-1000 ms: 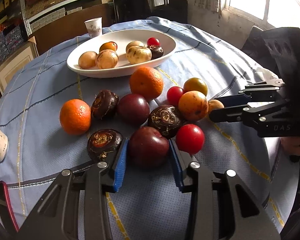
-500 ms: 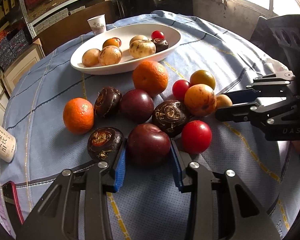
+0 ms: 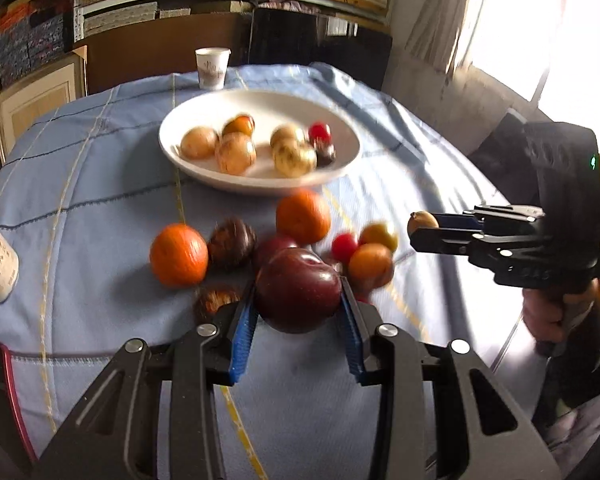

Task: Organize fruits
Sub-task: 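Carry both held fruits over the white plate and open both tools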

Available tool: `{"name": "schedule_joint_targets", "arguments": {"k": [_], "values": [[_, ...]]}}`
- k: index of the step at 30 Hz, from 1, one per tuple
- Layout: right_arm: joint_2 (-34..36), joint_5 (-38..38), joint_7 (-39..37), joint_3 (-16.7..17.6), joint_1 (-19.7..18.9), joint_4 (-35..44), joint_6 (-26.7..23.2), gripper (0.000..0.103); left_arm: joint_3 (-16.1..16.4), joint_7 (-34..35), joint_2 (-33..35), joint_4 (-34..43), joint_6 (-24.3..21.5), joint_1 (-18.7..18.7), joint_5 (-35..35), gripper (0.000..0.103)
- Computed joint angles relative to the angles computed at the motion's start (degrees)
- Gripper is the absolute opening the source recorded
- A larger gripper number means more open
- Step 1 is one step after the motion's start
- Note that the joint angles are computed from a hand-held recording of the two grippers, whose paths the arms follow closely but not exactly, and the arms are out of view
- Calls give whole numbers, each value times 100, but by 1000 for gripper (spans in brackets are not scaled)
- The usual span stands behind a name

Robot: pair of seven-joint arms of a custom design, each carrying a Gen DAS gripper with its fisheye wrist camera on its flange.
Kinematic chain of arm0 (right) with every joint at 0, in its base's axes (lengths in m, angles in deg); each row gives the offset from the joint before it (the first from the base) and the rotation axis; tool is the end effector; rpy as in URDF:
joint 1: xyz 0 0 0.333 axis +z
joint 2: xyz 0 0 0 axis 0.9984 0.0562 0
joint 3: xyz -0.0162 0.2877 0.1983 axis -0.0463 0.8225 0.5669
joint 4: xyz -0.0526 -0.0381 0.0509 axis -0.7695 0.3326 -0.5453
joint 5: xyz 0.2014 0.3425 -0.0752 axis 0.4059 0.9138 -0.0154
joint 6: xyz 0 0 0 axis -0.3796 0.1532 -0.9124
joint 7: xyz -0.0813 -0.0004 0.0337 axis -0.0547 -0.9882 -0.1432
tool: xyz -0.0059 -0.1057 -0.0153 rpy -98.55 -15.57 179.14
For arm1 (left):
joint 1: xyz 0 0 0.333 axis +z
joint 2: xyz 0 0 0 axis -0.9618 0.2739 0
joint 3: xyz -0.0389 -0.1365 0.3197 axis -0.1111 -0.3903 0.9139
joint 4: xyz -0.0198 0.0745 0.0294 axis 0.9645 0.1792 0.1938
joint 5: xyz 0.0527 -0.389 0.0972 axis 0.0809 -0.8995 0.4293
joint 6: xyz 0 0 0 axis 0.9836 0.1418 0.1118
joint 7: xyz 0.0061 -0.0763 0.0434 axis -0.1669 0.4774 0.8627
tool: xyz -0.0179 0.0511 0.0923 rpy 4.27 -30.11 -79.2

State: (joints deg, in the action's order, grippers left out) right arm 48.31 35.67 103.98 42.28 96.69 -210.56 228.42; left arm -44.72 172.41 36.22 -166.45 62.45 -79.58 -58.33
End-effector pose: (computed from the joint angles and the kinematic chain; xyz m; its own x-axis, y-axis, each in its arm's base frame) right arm 0.3847 0.0664 0.3362 -0.1171 -0.9550 -0.2724 -0.6940 0.2749 -0.6655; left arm 0.5566 -0.1986 0.3407 -0.8513 -0.4931 0.1793 -0.4797 0.5931 -0.6466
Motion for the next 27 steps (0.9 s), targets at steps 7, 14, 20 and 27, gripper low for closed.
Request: {"name": "schedule_joint_targets", "arguments": {"k": [7, 14, 20, 27], "values": [[508, 1227, -823, 133, -217, 618, 634, 30, -67, -1300, 618, 1071, 400, -251, 658, 37], [1450, 2233, -1708, -243, -155, 1946, 70, 29, 576, -4083, 2030, 2989, 886, -1307, 2906, 37], [1747, 1071, -777, -115, -779, 2315, -247, 29, 956, -5446, 2941, 4268, 426, -1692, 4085, 37], [1360, -384, 619, -118, -1253, 1727, 108, 53, 54, -5175, 2478, 3506, 731, -871, 4089, 92]]}}
